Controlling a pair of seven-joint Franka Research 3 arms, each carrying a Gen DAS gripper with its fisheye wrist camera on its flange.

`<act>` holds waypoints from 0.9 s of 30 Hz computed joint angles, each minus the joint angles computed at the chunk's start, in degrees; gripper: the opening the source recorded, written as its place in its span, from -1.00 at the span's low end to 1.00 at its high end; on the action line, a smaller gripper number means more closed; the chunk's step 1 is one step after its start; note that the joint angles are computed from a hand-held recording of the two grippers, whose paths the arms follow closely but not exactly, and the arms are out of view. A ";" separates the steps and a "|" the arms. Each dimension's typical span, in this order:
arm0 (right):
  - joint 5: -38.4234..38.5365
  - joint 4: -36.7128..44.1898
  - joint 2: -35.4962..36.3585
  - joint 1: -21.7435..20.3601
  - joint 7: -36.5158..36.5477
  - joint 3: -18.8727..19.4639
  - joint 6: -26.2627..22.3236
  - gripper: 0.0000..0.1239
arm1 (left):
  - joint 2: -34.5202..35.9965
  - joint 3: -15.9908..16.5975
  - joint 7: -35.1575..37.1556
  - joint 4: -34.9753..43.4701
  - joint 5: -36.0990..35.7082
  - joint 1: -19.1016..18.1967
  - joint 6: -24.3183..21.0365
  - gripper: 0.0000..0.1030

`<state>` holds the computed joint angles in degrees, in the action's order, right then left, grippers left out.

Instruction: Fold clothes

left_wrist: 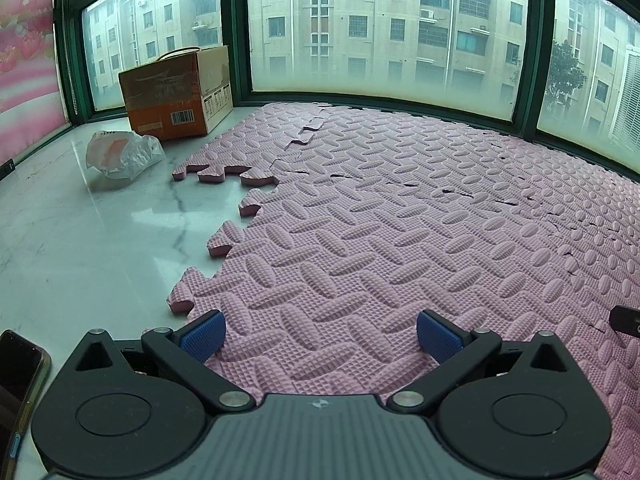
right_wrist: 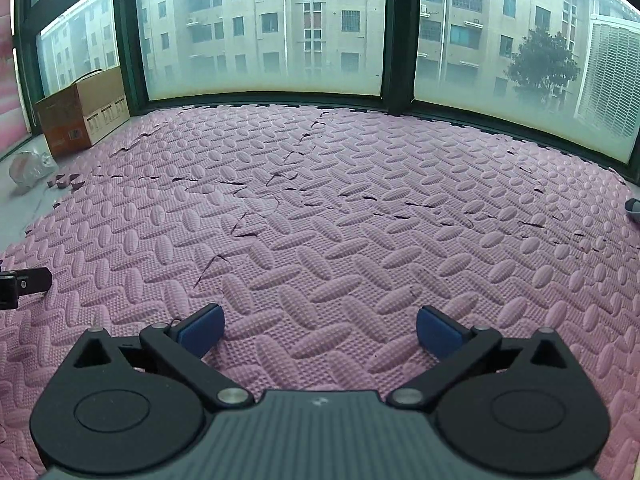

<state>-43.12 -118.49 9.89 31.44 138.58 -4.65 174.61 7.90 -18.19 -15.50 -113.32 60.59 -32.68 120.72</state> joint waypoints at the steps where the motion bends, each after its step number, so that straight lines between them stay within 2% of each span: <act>1: 0.08 0.01 0.02 -0.03 -0.08 0.03 0.02 0.66 | 0.05 0.00 0.00 0.06 0.02 -0.02 -0.04 1.00; 27: 0.01 0.05 0.06 0.11 0.02 -0.15 0.03 0.66 | 0.11 0.07 -0.03 0.10 0.08 -0.09 -0.08 1.00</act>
<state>-43.11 -118.44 9.96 31.55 138.59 -4.80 174.64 8.01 -18.12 -15.53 -113.22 60.67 -32.77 120.64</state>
